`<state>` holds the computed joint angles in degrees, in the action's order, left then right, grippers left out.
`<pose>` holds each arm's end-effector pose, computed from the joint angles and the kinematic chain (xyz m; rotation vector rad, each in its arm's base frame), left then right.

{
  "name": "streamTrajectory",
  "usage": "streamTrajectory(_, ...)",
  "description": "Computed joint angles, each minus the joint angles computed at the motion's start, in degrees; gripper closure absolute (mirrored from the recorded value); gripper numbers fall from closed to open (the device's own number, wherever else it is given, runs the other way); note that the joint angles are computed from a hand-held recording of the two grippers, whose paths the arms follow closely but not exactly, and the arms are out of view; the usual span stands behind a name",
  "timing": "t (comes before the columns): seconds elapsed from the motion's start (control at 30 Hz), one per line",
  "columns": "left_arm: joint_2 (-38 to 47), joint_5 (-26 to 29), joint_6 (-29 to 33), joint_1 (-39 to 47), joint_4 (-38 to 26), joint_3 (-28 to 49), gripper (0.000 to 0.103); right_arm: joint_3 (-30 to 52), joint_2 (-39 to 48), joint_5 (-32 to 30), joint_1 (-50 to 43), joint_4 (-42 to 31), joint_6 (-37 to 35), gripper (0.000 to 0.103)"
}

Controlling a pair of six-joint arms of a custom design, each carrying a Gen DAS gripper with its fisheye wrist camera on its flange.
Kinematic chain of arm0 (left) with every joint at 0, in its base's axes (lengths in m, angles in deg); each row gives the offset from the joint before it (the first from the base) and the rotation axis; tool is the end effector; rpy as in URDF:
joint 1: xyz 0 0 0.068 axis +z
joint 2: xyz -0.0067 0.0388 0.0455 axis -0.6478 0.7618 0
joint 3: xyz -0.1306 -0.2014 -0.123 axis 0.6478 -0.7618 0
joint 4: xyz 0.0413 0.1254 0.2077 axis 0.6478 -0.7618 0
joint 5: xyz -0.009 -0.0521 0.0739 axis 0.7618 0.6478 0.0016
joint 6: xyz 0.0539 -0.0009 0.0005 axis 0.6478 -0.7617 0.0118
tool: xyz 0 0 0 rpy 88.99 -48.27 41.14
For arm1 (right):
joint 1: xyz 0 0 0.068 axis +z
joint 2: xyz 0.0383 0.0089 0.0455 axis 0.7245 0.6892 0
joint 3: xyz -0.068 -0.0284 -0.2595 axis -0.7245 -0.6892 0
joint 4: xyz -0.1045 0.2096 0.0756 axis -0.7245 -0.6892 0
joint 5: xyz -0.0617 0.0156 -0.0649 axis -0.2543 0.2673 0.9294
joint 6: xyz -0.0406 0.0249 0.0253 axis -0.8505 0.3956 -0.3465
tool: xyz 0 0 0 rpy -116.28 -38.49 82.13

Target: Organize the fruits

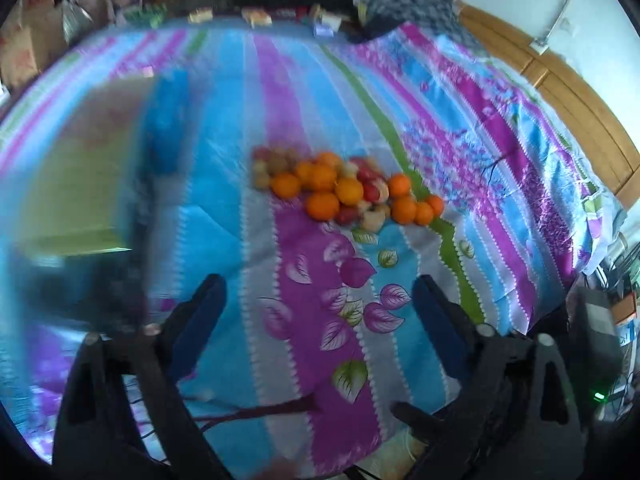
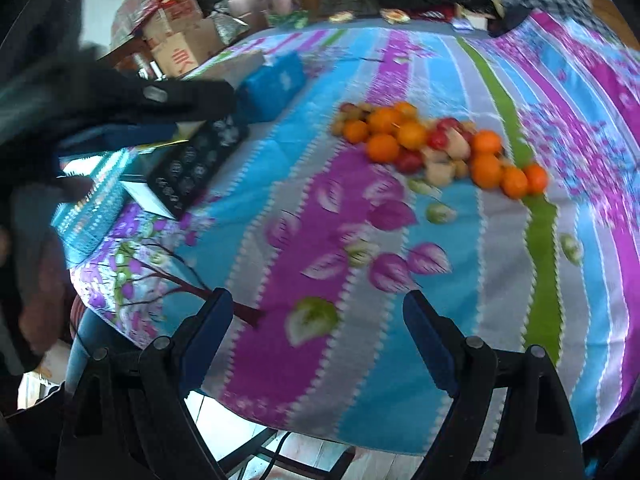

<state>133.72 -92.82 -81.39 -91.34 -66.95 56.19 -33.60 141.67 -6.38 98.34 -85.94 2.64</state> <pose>0.2416 -0.2945 0.2105 0.3756 2.5689 -0.5001 0.1079 0.1237 0.1829 -0.1099 2.5930 0.3111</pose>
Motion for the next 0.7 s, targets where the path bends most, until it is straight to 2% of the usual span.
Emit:
streamTrajectory(0.03,2.5,1.2,0.4,0.5,-0.2,1.4,0.022,-0.8,-0.9,-0.4,-0.9,-0.1,-0.2,0.014)
streamTrajectory(0.07,5.2,2.9,1.1,0.9,0.0,3.0,0.037,-2.2,-2.4,-1.3,-2.6,-0.2,-0.7,0.014)
streamTrajectory(0.1,8.3,4.8,2.3,1.3,0.2,5.2,0.045,-3.4,-3.9,-2.0,-4.2,-0.3,-1.4,0.017)
streamTrajectory(0.13,11.5,5.6,3.8,1.3,-0.2,8.3,0.048,-4.7,-5.8,-2.7,-6.2,-0.4,-2.3,0.022)
streamTrajectory(0.2,15.3,6.4,6.3,1.1,0.4,11.5,0.064,-6.4,-8.4,-4.3,-10.3,-0.8,-4.7,0.027)
streamTrajectory(0.27,20.1,8.2,7.6,1.7,1.2,15.4,0.071,-7.8,-10.3,-5.8,-14.8,-1.2,-7.6,0.027)
streamTrajectory(0.47,28.1,13.1,3.1,5.3,4.6,21.2,0.071,-11.4,-11.3,-13.9,-31.8,0.2,-18.0,0.027)
streamTrajectory(0.63,29.2,11.9,1.6,5.7,8.3,20.9,0.07,-13.2,-8.5,-18.2,-40.4,3.5,-23.9,0.027)
streamTrajectory(0.7,29.4,10.4,2.0,5.5,9.7,20.8,0.065,-13.6,-7.1,-19.0,-41.8,4.9,-25.1,0.027)
